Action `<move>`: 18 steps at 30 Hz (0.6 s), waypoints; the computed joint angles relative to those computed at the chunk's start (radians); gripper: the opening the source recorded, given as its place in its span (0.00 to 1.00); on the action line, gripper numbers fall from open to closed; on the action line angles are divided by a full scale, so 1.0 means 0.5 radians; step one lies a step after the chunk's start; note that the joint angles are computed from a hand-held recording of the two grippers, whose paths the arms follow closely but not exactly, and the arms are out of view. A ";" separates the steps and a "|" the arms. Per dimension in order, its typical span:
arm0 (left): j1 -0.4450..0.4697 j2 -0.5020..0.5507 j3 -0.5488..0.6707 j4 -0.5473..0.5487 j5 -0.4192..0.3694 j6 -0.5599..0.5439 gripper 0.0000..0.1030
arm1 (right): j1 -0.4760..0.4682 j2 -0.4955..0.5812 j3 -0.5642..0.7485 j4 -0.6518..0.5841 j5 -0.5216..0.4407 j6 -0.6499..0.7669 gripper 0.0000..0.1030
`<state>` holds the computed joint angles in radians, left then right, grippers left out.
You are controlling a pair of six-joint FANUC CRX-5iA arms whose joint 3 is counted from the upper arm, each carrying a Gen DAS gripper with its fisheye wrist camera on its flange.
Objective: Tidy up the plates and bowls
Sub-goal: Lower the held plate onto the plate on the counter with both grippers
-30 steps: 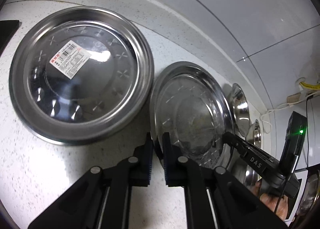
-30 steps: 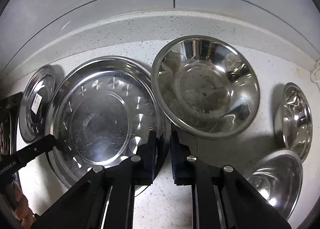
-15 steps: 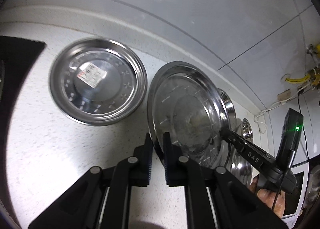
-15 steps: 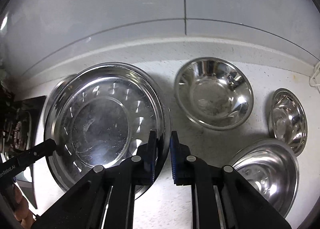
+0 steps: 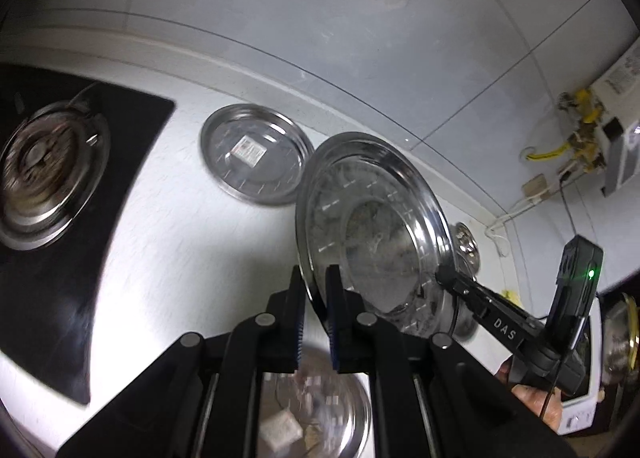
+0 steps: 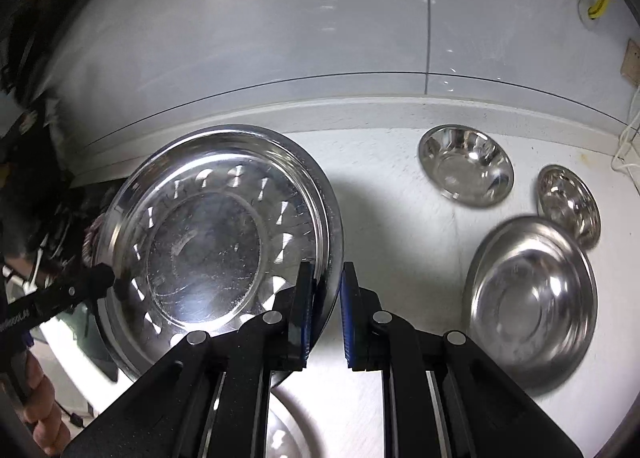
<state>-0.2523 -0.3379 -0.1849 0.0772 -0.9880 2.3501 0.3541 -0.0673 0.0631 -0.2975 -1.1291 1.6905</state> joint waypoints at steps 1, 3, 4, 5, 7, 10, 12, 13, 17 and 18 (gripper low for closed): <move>-0.028 -0.066 -0.031 -0.013 -0.028 0.019 0.08 | 0.002 -0.055 -0.042 -0.014 -0.006 0.008 0.12; -0.072 -0.179 -0.103 -0.022 -0.052 0.048 0.08 | 0.019 -0.232 -0.168 -0.023 -0.047 -0.001 0.12; -0.116 -0.243 -0.146 -0.039 -0.072 0.083 0.08 | 0.040 -0.313 -0.231 -0.015 -0.065 -0.028 0.12; -0.155 -0.277 -0.166 -0.053 -0.085 0.118 0.08 | 0.035 -0.366 -0.273 -0.023 -0.081 -0.023 0.12; -0.237 -0.381 -0.270 -0.051 -0.077 0.172 0.09 | 0.026 -0.498 -0.399 -0.055 -0.103 -0.026 0.12; -0.358 -0.475 -0.416 -0.046 -0.050 0.257 0.09 | 0.030 -0.672 -0.587 -0.057 -0.113 -0.044 0.12; -0.381 -0.523 -0.542 0.023 -0.005 0.267 0.09 | 0.030 -0.766 -0.689 -0.048 -0.134 -0.046 0.12; -0.399 -0.537 -0.581 0.030 0.014 0.281 0.09 | 0.037 -0.789 -0.731 -0.037 -0.140 -0.055 0.12; -0.414 -0.546 -0.714 0.086 0.062 0.317 0.09 | 0.016 -0.796 -0.843 -0.072 -0.175 -0.030 0.12; -0.419 -0.540 -0.725 0.077 0.060 0.328 0.09 | 0.027 -0.795 -0.872 -0.061 -0.166 -0.035 0.12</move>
